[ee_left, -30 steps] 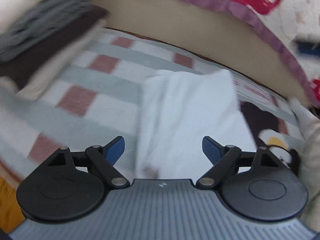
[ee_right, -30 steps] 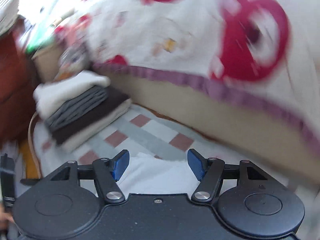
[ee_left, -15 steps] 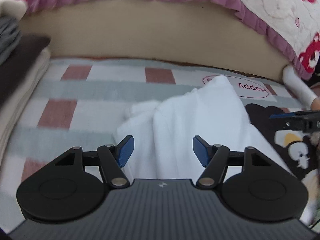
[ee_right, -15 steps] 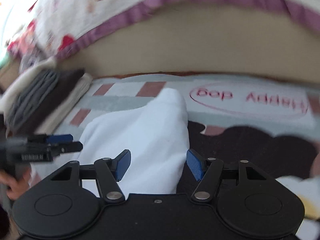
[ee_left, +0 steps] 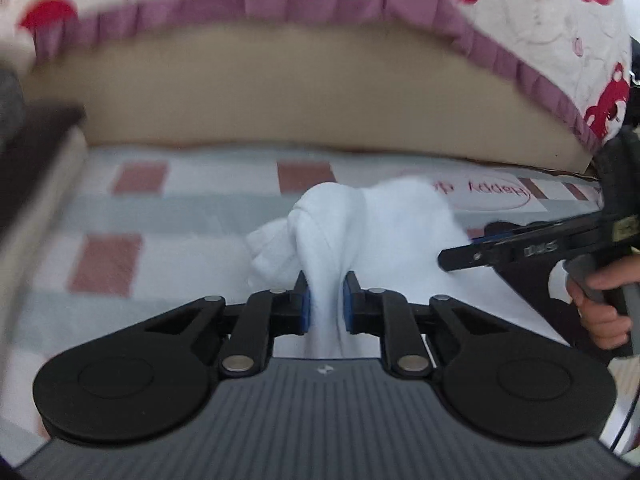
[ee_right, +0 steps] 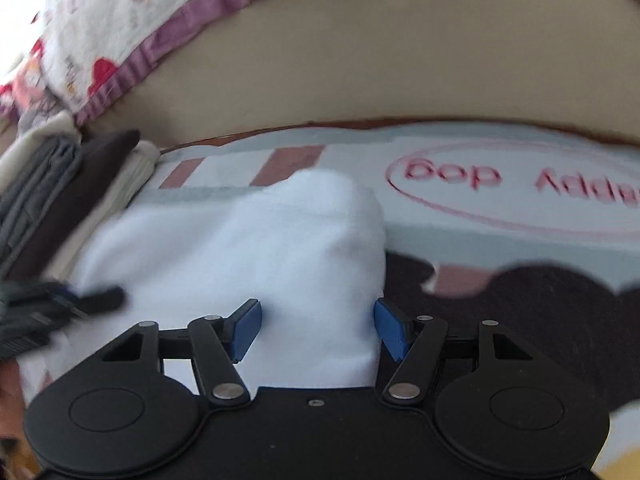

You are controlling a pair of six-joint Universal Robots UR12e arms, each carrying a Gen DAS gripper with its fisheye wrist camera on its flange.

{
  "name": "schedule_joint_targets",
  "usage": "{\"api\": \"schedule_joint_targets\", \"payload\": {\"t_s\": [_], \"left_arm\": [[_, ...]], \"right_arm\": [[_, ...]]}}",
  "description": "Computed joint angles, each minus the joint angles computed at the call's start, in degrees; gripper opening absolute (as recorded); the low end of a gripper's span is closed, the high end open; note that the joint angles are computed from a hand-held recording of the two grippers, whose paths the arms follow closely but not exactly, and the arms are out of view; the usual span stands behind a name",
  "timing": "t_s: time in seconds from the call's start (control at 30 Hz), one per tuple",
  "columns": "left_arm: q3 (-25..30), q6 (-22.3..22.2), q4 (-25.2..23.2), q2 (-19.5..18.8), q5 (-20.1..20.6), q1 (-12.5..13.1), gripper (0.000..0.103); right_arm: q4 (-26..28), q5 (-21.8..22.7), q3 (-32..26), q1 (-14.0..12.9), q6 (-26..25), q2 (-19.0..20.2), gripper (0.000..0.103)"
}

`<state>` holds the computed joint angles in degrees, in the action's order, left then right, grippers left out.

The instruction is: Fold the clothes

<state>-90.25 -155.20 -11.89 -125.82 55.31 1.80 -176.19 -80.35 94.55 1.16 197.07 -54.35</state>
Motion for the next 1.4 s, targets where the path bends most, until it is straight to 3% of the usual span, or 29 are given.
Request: {"api": "schedule_joint_targets", "payload": {"t_s": [0.03, 0.1, 0.17, 0.27, 0.3, 0.33, 0.4, 0.47, 0.5, 0.53, 0.6, 0.7, 0.77, 0.83, 0.9, 0.97, 1.03, 1.13, 1.2, 1.27, 1.33, 1.4], "left_arm": [[-0.3, 1.3, 2.2, -0.3, 1.4, -0.2, 0.019], [0.5, 2.9, 1.3, -1.4, 8.8, -1.5, 0.039], [1.2, -0.2, 1.1, -2.0, 10.9, -1.5, 0.052], [2.0, -4.2, 1.3, -1.7, 15.5, -1.6, 0.053], [2.0, -5.1, 2.7, -1.6, 16.5, -1.4, 0.049], [2.2, -5.6, 2.6, -1.5, 16.4, -1.0, 0.049], [3.6, -5.9, -3.4, -1.3, 11.0, 0.5, 0.047], [5.0, -5.3, -13.1, -0.9, 0.1, 2.6, 0.047], [5.1, -3.8, -16.4, -0.6, -3.0, 3.1, 0.047], [5.2, -2.0, -19.9, -0.2, -5.8, 3.5, 0.047], [4.4, 3.0, -23.8, 0.8, -6.2, 3.1, 0.047], [4.0, 11.2, -31.2, 1.8, -3.6, 2.2, 0.052], [4.0, 13.6, -35.5, 2.3, -1.0, 1.7, 0.053], [2.5, 15.8, -32.6, 3.2, 4.9, 0.7, 0.054], [1.3, 16.5, -30.2, 3.8, 10.3, 0.0, 0.066], [1.6, 12.8, -32.6, 3.9, 10.6, 0.4, 0.067], [1.9, 10.3, -34.6, 4.2, 10.8, 1.0, 0.067], [-1.2, 8.7, -28.3, 6.0, 15.6, 1.0, 0.07], [-4.4, 9.0, -24.0, 8.2, 13.7, 2.1, 0.068], [-6.8, 9.2, -22.5, 9.9, 7.6, 3.6, 0.068], [-6.9, 9.8, -25.1, 10.2, 0.2, 4.7, 0.068], [-6.3, 13.2, -30.4, 10.3, -5.4, 5.1, 0.068]], "right_arm": [[-0.9, -1.9, -0.1, 0.3, -0.4, 0.3, 0.035], [-1.9, -6.4, -0.2, 0.7, 2.9, 0.8, 0.037], [-3.3, -6.5, 0.2, 0.3, 6.2, 1.1, 0.037], [-3.1, -8.8, 0.9, 0.9, 7.2, 0.2, 0.037], [-3.4, -9.5, 1.6, 1.2, 7.7, -0.5, 0.04], [-4.6, -8.2, 2.7, 1.2, 8.4, -1.3, 0.043], [-7.0, -2.5, 4.9, 0.7, 9.4, -2.9, 0.047], [-7.7, 1.8, 6.6, 0.9, 8.6, -4.4, 0.049], [-7.0, 3.0, 7.0, 1.2, 6.6, -4.9, 0.049], [-4.4, 3.2, 7.1, 1.8, 3.7, -5.5, 0.049], [2.5, -0.2, 6.6, 3.4, -2.0, -6.6, 0.049], [11.5, -8.0, 5.8, 5.6, -5.0, -7.5, 0.053], [13.5, -10.2, 6.3, 6.2, -0.6, -8.2, 0.057], [11.5, -9.7, 8.1, 5.9, 4.1, -9.2, 0.058], [9.9, -9.7, 9.9, 5.8, 4.9, -10.1, 0.062], [10.7, -7.3, 11.2, 5.2, 6.6, -11.1, 0.068], [9.2, -0.7, 13.7, 3.5, 11.2, -12.1, 0.068], [3.8, 7.3, 18.4, 1.4, 19.6, -13.2, 0.07], [-1.3, 12.0, 21.3, 0.2, 25.1, -13.2, 0.07], [-6.1, 15.3, 23.5, -0.7, 27.8, -12.9, 0.07], [-9.1, 16.8, 24.3, -0.9, 27.9, -12.3, 0.07], [-13.5, 17.6, 24.2, -0.7, 27.1, -10.5, 0.073]]}}
